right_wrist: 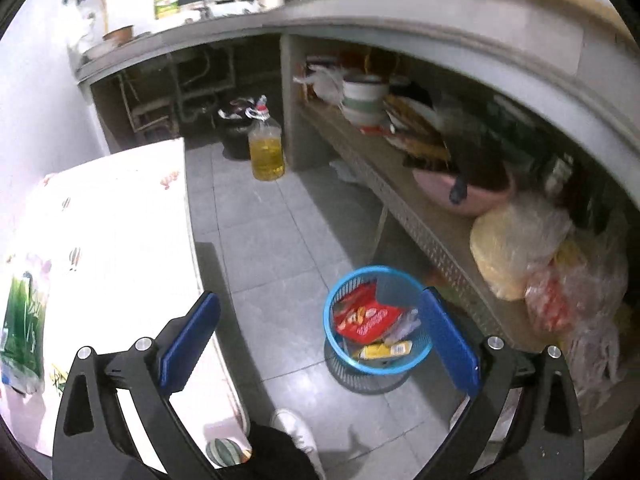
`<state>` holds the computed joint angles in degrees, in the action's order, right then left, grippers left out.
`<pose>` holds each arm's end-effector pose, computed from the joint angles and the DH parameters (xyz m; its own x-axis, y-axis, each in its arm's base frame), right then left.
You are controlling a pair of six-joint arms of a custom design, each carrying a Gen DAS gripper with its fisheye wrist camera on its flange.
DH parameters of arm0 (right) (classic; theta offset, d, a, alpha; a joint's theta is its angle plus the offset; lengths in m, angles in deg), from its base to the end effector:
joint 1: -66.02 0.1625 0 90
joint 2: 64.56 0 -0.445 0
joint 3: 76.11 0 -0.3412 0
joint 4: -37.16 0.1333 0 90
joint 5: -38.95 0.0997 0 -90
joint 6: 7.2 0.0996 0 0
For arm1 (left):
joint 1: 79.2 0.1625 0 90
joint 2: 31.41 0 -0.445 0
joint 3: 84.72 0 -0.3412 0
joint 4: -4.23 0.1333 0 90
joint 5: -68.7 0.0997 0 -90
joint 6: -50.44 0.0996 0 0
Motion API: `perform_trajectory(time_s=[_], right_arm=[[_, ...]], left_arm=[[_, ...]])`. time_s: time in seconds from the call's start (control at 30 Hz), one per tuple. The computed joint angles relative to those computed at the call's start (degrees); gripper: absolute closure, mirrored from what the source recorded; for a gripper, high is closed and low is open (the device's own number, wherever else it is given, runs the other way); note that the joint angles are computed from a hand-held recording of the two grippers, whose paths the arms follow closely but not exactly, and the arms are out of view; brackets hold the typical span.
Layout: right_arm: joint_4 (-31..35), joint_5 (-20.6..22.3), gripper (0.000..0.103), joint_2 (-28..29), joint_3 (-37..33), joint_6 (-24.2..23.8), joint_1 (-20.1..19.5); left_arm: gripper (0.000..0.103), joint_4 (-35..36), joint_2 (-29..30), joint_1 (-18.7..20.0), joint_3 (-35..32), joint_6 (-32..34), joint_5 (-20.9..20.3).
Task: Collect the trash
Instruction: 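Move both tools back to the green bottle and blue toothpaste box, then grasp the green bottle with the right tool while the left tool grasps the toothpaste box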
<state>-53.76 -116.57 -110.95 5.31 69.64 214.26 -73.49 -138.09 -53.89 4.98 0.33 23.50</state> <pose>0.5715 -0.3036 0.1988 -0.6364 0.2830 0.7176 -0.3704 0.7039 -0.6061 -0.1876 -0.3138 0.6262 -0.9193 0.0686 -0.3875 0.3050 0.7465 -0.5914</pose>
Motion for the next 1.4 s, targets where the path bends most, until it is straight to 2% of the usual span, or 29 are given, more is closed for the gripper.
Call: perform_trajectory(time_s=[0.13,0.23,0.33,0.47,0.6,0.7,0.83,0.9,1.03,1.1,1.27,1.4], right_arm=[[2.9,-1.4,0.007,2.6,-3.6,-0.7,1.0],[-0.3,-1.8,0.007,3.4,-4.2,-4.6,1.3],[-11.1,-1.4,0.007,3.6,-2.4,-13.0,1.8],[-28.6,1.1,0.007,3.9,0.9,-24.7,1.9],[-36.7,5.0,0.007,5.8,0.2,-32.1,1.7],[-41.1,9.8,0.007,7.4,-1.4,-36.5,1.3],[-47.8,21.5,0.007,9.5,-3.3,-41.1,-0.4],[-49.7,26.1,0.007,10.5,-4.2,-42.3,-1.3],[-50.7,38.6,0.007,14.4,-8.7,-44.2,-3.4],[-48.4,43.0,0.007,17.2,-12.7,-44.6,-4.1],[-43.1,51.0,0.007,23.7,-22.2,-45.4,-5.7],[-36.0,55.2,0.007,29.8,-32.5,-45.8,-6.7]], left_arm=[[0.03,2.8,-1.2,-0.7,-0.2,-2.4,1.3],[0.03,5.0,-2.2,-1.1,-0.3,-4.4,2.5],[0.03,9.1,-3.4,-2.1,-0.8,-8.1,4.5],[0.03,16.4,-4.6,-3.4,-2.4,-14.0,6.8],[0.03,22.8,-5.7,-4.3,-3.7,-18.8,8.1],[0.03,27.5,-6.6,-4.8,-4.4,-22.3,8.6],[0.03,31.9,-7.8,-5.0,-4.8,-25.3,8.4],[0.03,32.5,-8.5,-4.7,-4.3,-25.7,8.1],[0.03,32.8,-9.4,-3.5,-3.2,-25.3,7.4],[0.03,33.9,-9.6,-3.1,-2.8,-25.3,7.4],[0.031,36.9,-9.4,-2.5,-2.4,-25.8,7.9],[0.032,37.4,-9.5,-2.2,-2.1,-25.2,8.2]])
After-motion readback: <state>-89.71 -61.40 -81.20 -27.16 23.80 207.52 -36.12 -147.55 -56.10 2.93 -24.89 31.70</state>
